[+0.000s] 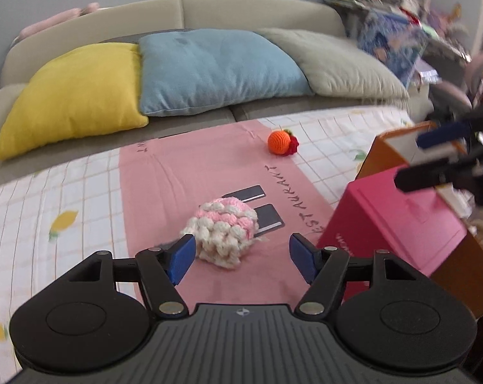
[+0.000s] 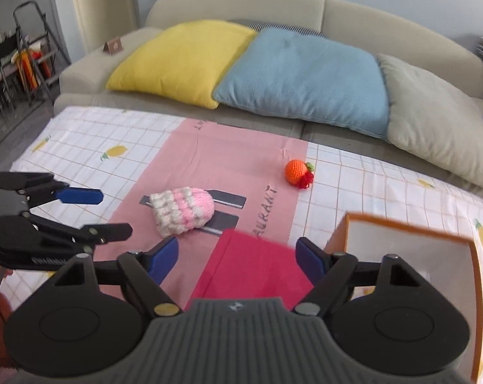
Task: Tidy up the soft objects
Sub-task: 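Grasp the pink-white crocheted item with the left gripper while the right gripper grasps the orange crocheted fruit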
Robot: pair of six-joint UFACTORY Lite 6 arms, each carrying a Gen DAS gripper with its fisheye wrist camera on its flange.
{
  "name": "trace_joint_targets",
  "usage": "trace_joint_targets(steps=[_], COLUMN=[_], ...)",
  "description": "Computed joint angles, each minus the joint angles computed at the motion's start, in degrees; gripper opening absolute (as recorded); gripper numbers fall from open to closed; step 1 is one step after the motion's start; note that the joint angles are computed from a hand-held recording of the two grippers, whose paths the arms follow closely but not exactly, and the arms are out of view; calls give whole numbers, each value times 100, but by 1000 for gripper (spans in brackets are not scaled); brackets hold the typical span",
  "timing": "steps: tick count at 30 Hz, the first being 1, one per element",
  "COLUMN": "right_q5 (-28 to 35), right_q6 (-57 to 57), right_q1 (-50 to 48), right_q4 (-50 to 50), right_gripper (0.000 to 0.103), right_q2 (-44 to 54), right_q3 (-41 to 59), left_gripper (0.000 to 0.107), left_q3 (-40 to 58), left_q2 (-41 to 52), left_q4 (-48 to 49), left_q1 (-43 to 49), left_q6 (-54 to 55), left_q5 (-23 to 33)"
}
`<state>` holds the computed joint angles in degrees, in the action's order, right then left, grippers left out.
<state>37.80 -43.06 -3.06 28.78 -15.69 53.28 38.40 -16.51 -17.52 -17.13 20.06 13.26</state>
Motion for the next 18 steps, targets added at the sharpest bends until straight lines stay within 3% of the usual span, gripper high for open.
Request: trace_joint_targets(steps=[6, 9, 15, 18], right_q5=[145, 301, 431, 809], right_q6=[83, 216, 326, 7], right_q1=[168, 250, 401, 523], right_q4=[-678, -1104, -1803, -2038], right_gripper=[81, 81, 80, 80], right_q2=[2544, 3803, 5725, 6559], right_q3=[2136, 3341, 5471, 6556], left_gripper=[79, 77, 71, 70], left_q3=[972, 1440, 1991, 2266], left_q2=[1703, 2389, 3195, 3454], left_q4=[-903, -270, 2155, 2496], left_q1=[31, -41, -230, -237], left_q6=[1712, 1222, -982, -1190], left_q5=[-201, -158, -71, 100])
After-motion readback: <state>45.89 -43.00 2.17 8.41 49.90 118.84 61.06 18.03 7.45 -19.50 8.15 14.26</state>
